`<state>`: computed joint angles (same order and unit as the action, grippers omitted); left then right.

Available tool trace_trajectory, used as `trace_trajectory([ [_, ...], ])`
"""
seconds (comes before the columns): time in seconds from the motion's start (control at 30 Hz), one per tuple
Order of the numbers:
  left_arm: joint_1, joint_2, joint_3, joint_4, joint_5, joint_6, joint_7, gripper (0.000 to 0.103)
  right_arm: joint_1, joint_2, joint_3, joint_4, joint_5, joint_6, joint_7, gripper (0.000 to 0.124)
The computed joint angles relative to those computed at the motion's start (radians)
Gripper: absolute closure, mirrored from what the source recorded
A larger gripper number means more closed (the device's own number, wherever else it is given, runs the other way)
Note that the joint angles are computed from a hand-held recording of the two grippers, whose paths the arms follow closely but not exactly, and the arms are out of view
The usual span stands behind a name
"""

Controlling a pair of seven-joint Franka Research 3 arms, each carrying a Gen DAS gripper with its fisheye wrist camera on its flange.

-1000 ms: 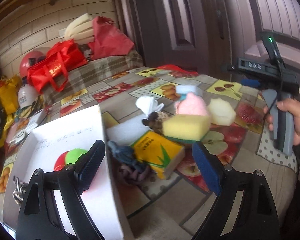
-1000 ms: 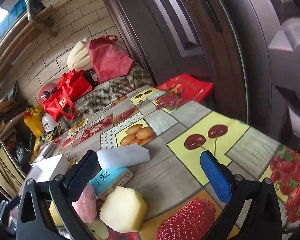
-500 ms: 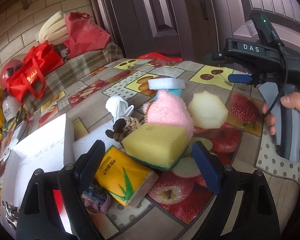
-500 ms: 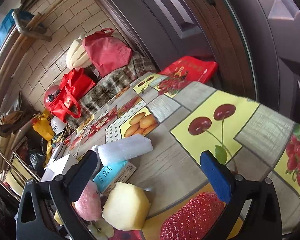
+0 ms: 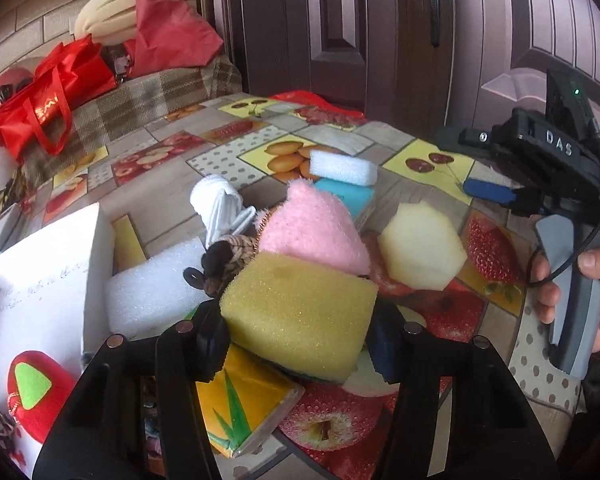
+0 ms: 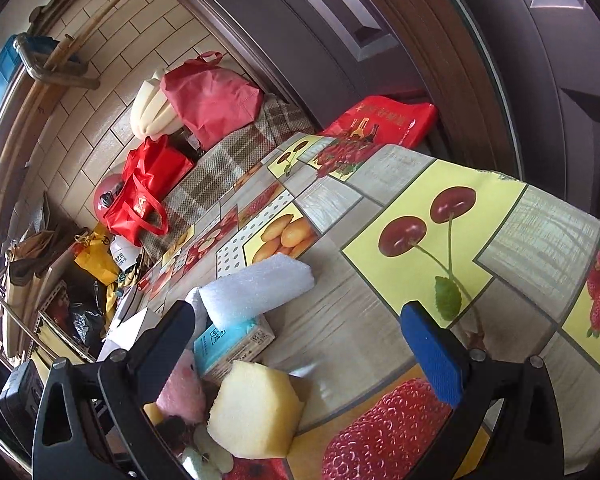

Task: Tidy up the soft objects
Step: 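Grasp the yellow-green sponge with the left gripper while the right grasps the pale yellow foam hexagon, then carry the sponge and foam hexagon into the white tray and open both grippers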

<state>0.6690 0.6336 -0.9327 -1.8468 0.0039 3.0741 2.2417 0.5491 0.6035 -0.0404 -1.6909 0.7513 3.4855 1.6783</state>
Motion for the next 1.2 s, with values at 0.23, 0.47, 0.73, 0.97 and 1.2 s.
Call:
trace_trajectory([
  [0.23, 0.221, 0.096, -0.222, -0.119, 0.072, 0.203, -0.003, 0.047, -0.133, -0.052, 0.131, -0.041, -0.235, -0.155, -0.002, 0.021],
  [0.47, 0.262, 0.122, -0.247, -0.132, 0.162, 0.227, -0.08, 0.047, 0.098, -0.015, -0.148, 0.069, -0.46, -0.466, 0.063, 0.023],
  [0.73, 0.281, 0.13, -0.246, -0.145, 0.268, 0.249, -0.165, 0.047, 0.097, 0.045, -0.166, 0.187, -0.646, -0.636, 0.143, 0.044],
  [0.97, 0.311, 0.14, -0.252, -0.164, 0.358, 0.274, -0.248, 0.047, 0.069, -0.025, -0.132, 0.059, -0.707, -0.467, 0.236, 0.068],
  [1.2, 0.309, 0.119, -0.224, -0.176, 0.436, 0.32, -0.336, 0.047, 0.575, 0.04, -0.676, -0.131, -0.475, 0.009, 0.286, 0.068],
])
